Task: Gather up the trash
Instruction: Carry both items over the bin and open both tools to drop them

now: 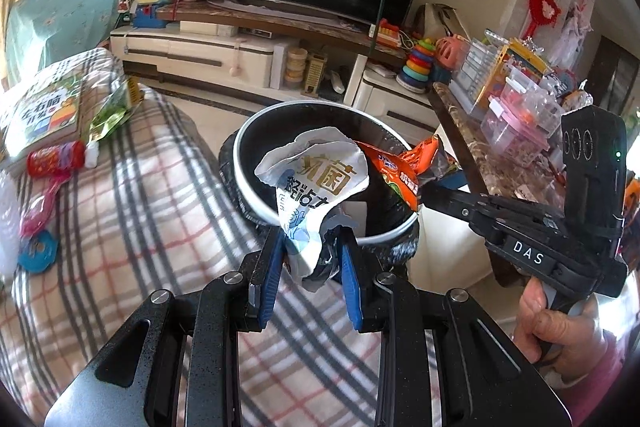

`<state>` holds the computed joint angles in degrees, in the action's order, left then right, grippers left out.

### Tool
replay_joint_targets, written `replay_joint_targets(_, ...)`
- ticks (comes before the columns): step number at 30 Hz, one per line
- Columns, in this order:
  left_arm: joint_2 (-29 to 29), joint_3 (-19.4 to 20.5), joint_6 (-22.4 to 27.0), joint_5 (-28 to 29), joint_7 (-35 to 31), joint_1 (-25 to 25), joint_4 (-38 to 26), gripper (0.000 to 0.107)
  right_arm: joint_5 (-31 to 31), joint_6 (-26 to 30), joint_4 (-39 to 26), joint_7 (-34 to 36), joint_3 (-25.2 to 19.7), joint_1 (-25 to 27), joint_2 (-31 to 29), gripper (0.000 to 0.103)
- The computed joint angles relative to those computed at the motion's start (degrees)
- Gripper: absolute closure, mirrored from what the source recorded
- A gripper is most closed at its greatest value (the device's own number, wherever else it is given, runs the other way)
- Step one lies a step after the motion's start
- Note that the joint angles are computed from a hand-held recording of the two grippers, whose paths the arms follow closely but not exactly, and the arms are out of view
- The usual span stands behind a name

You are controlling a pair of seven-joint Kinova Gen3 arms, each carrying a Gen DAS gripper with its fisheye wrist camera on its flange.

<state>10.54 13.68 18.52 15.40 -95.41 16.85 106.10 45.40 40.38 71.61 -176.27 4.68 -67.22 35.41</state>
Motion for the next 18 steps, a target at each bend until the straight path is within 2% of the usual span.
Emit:
replay_joint_targets(7,3.26,-1.73,2.39,-4.44,3.34,2.92,-4.87,0.082,-2.79,-0.43,-0.85,3.36,-1.09,2.71,0.26,0.102)
replay_joint_targets(18,6.97,-2.66,4.88,-8.26,6.74,4.58,-9.60,0.082,-7.00,-1.05,-1.73,7.55,-0.90,5.00,0.69,0.101)
